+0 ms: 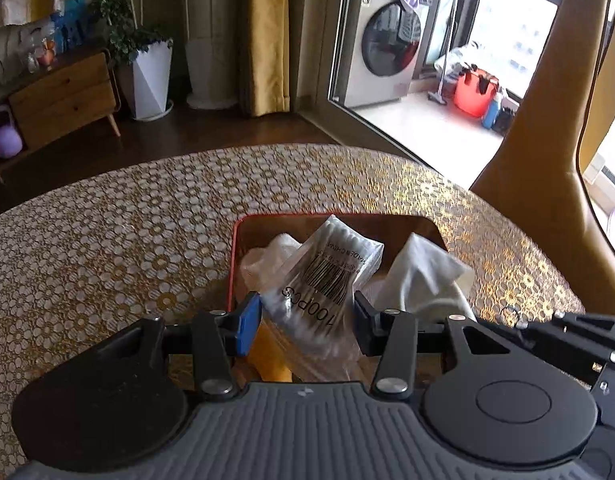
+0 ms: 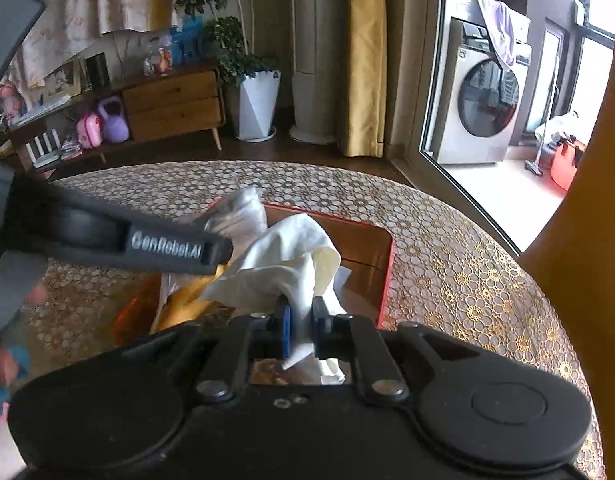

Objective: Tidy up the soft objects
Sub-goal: 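Lower the swab pack and cloth into the red box and open both grippers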

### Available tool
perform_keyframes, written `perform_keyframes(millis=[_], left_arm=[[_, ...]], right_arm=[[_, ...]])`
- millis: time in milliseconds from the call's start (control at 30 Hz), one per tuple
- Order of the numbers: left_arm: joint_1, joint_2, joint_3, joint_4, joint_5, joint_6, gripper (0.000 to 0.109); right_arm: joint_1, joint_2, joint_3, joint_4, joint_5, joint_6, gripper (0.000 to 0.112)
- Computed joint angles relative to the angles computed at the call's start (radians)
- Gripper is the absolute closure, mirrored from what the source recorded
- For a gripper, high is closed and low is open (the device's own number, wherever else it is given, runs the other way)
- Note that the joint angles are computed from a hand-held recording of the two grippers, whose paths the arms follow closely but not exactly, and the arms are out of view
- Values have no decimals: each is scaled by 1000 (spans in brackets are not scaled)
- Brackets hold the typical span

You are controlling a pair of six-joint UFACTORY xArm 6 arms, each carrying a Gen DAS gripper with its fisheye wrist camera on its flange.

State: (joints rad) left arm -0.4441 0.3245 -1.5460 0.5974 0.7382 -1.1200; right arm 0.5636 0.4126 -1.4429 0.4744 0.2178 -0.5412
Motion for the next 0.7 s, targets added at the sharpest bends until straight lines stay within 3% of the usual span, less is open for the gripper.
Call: perform_keyframes(millis=[167, 433, 700], left_arm=[[0, 47, -44, -45, 13, 52, 62], [-8, 87, -85, -82, 35, 121, 61], [-14, 88, -73, -49, 24, 112, 38]], right_arm=[[-9, 28, -23, -73, 11, 64, 98], [-6, 34, -20, -52, 23, 34, 92], [-8, 39, -28, 25, 37, -47, 77]])
